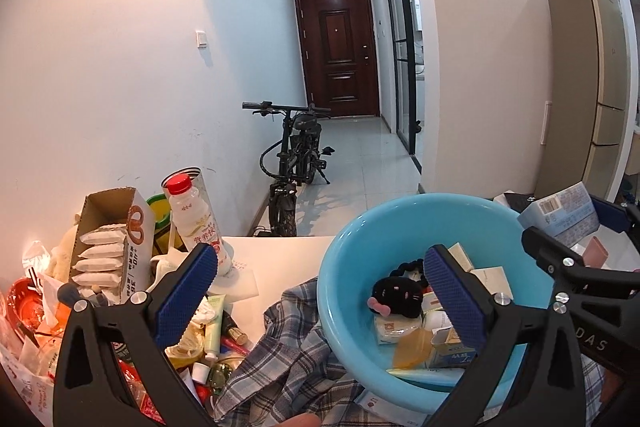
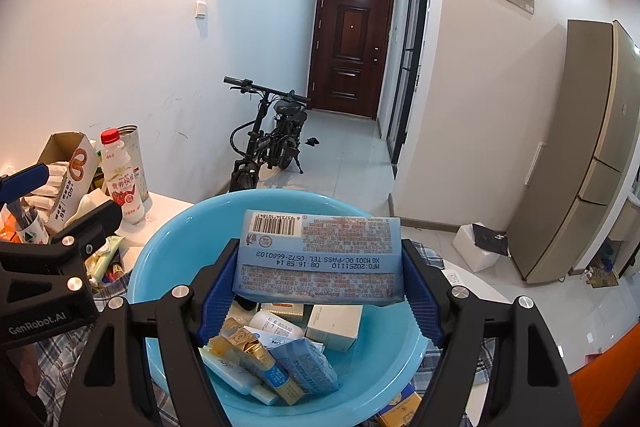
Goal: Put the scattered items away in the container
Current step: 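Open the right tool to drop the wipes pack into the basin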
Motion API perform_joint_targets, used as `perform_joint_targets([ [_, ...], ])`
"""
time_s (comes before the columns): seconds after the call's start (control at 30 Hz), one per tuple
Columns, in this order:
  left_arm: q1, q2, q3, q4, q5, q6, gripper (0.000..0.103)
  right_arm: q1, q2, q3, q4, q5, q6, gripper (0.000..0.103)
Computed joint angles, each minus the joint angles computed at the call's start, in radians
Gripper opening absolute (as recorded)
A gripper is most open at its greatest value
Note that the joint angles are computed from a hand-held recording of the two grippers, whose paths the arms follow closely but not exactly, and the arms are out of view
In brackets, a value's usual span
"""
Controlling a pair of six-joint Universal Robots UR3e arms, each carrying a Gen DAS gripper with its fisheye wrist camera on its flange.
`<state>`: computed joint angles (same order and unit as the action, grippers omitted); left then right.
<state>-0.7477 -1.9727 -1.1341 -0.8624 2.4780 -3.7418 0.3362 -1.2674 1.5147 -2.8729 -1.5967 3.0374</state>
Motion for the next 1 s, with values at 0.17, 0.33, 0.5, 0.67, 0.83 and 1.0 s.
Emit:
perform_joint_targets([
  [0.17, 0.002, 0.004, 0.001, -0.010, -0.004, -0.009, 0.103, -0.012, -0.013, 0.024, -0.016, 0.011, 0.003, 0.078],
  [0.33, 0.001, 0.005, 0.002, -0.016, -0.003, -0.008, 0.103, -0.013, -0.016, 0.029, -0.016, 0.009, -0.002, 0.079],
  [0.5, 0.003, 0.009, -0.002, -0.025, 0.000, -0.020, 0.103, 0.008, -0.007, 0.025, -0.033, -0.049, -0.010, 0.103],
  [0.67, -0.002, 0.022, -0.013, -0.018, 0.001, -0.024, 0.103, 0.013, -0.010, 0.023, -0.031, -0.062, -0.012, 0.103],
  [0.83, 0.001, 0.027, -0.016, -0.004, -0.006, -0.025, 0.103, 0.026, -0.011, 0.020, -0.034, -0.083, -0.022, 0.103],
  [1.0, 0.004, 0.025, -0.015, -0.002, -0.019, -0.025, 0.103, 0.027, -0.011, 0.017, -0.034, -0.090, -0.017, 0.103],
])
